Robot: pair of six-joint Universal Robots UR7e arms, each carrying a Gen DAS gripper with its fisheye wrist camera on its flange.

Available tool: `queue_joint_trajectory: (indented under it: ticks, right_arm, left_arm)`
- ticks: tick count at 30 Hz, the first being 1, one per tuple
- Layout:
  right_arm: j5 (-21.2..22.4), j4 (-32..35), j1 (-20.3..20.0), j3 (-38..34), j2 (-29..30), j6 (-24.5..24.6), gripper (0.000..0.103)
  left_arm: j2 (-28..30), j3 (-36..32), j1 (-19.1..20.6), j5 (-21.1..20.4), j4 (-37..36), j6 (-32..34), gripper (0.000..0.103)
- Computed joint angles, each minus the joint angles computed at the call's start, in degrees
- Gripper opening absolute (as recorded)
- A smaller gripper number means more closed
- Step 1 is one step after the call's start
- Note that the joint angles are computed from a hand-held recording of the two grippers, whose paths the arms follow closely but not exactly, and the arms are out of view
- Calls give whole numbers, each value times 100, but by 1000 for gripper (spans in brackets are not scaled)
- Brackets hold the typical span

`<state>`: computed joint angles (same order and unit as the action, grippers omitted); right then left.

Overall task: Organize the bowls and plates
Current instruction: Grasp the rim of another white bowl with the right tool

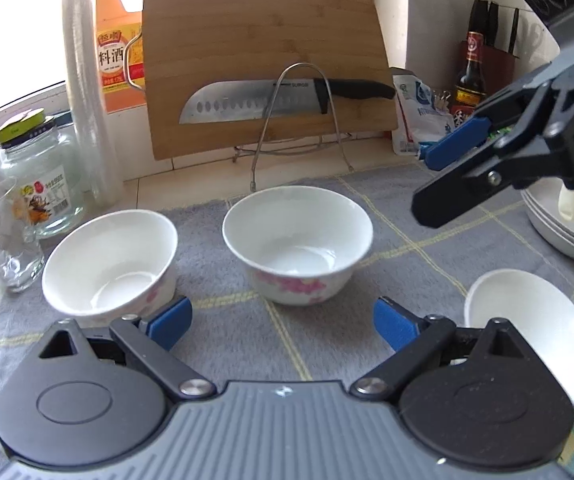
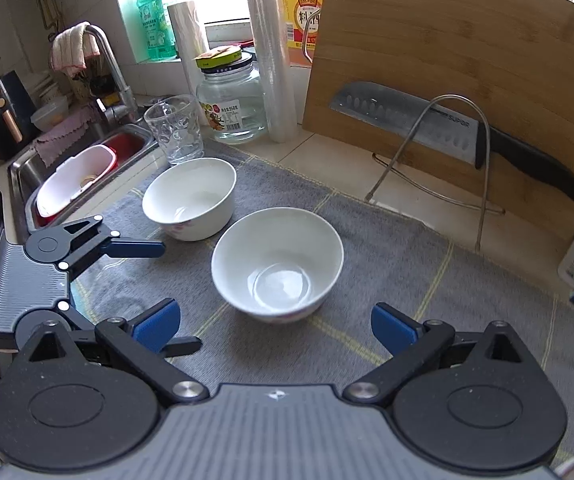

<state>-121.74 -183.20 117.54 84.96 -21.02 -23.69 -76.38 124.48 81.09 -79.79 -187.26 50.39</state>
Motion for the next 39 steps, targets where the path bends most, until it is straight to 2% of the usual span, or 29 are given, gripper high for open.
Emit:
queue_joint_trajectory:
  ticks: [12,18,22,28,35,39]
  right_arm:
    - [191,856,-238,-863,306,-18,100]
    - [253,1129,-328,-1114,407,22,95]
    - [294,1257,-387,-1259,466,119,87]
    - [383,1344,-430,-1429,542,100,85]
    - [557,1476,-478,-1586,612,145,73]
    - [557,1517,-475,-1619,625,132,73]
  left_arm:
    - [463,-246,-24,-163,25,221,96]
    - [563,-335,-19,-211,-6,226,95]
    - [596,-384,-4,-211,18,193,93]
    - [661,-480,27,-270,50,152,91]
    - [686,-521,28,-313,57,122,88]
    - [686,-509,39,-327,17,124,87]
